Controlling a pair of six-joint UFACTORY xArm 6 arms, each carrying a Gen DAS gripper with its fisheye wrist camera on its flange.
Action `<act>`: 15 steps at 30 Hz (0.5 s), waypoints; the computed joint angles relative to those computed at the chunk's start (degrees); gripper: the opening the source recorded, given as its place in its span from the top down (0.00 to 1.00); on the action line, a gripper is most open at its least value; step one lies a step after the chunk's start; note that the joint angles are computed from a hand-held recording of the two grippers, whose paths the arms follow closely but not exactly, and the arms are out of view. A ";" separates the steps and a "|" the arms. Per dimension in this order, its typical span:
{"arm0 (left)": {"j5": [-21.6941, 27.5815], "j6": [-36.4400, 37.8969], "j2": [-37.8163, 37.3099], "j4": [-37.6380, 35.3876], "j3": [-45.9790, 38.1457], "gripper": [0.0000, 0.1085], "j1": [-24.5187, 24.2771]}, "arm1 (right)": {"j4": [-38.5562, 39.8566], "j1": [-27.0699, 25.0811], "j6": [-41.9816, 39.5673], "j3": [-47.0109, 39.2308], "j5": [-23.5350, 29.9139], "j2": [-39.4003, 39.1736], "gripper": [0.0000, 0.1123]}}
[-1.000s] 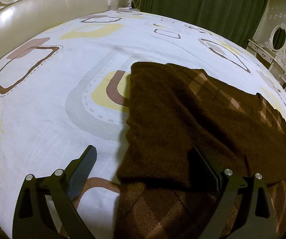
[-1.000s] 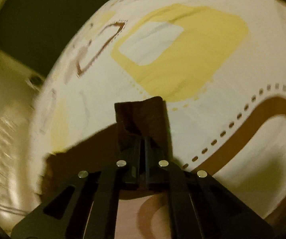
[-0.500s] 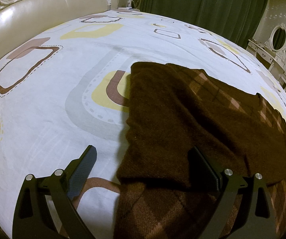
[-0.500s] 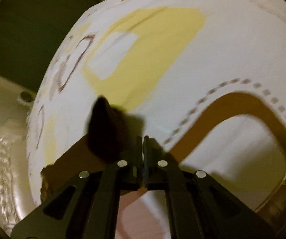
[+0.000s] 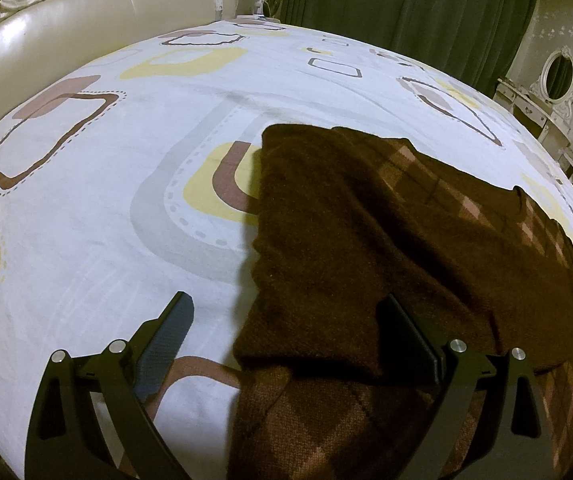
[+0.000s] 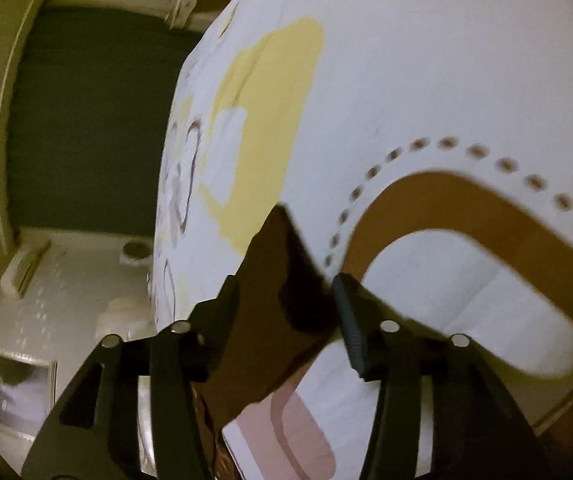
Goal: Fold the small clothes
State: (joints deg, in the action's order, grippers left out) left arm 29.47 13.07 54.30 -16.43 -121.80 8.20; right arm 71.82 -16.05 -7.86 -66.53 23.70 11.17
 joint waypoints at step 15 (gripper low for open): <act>0.20 0.15 -0.01 -0.31 -0.05 0.13 0.03 | -10.48 2.81 3.85 -3.41 -2.76 3.09 0.97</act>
State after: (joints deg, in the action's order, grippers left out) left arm 29.67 13.22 54.29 -16.74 -121.85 8.22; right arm 61.34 -13.25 -4.00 -69.94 20.95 14.26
